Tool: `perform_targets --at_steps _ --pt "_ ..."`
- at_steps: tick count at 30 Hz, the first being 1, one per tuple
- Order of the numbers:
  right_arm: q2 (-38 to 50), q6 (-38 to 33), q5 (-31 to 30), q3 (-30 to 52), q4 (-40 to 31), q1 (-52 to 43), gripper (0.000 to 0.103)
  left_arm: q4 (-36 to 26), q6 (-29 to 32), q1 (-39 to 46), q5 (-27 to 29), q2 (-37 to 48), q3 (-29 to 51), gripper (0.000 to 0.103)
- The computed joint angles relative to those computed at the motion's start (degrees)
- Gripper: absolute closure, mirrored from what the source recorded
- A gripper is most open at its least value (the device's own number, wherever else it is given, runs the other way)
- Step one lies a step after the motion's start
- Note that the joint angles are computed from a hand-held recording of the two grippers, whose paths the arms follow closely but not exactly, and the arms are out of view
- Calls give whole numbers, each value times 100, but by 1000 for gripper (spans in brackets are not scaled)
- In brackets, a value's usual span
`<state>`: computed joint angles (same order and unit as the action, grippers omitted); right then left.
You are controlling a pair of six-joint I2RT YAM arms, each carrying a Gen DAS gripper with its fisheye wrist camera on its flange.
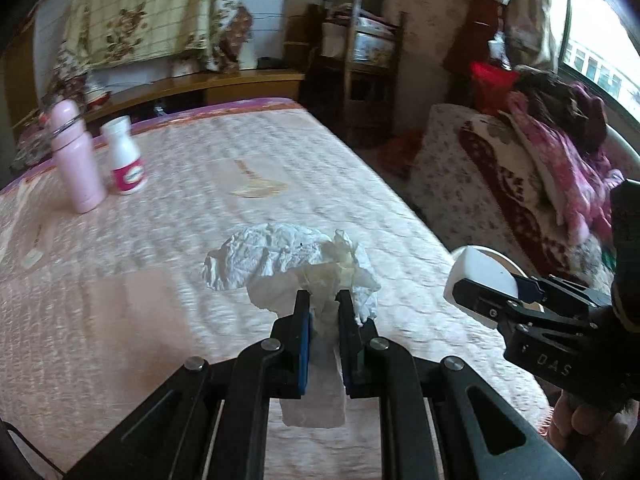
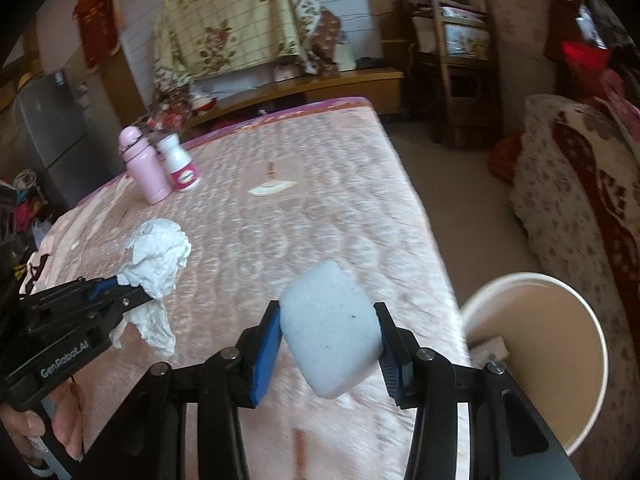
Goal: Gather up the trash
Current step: 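Carry the sponge in the right tool while the left tool carries the tissue to the bucket, then open the right tool over the bucket while the left tool releases the tissue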
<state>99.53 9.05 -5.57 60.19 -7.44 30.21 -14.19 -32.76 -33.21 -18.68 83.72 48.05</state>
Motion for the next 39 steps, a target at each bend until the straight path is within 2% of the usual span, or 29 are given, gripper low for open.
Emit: perform_targets --at_steps 16,27,39 --pt "-902 -369 -90 -857 -192 -1447 55 -75 163 -831 447 1681 1749 90" --pt "-871 -650 -252 -991 -260 -2501 54 -339 312 -1126 811 2989 3232 90" --pt "-506 -730 -426 -977 -152 -3199 52 -437 202 -1135 1312 3857 4132 90"
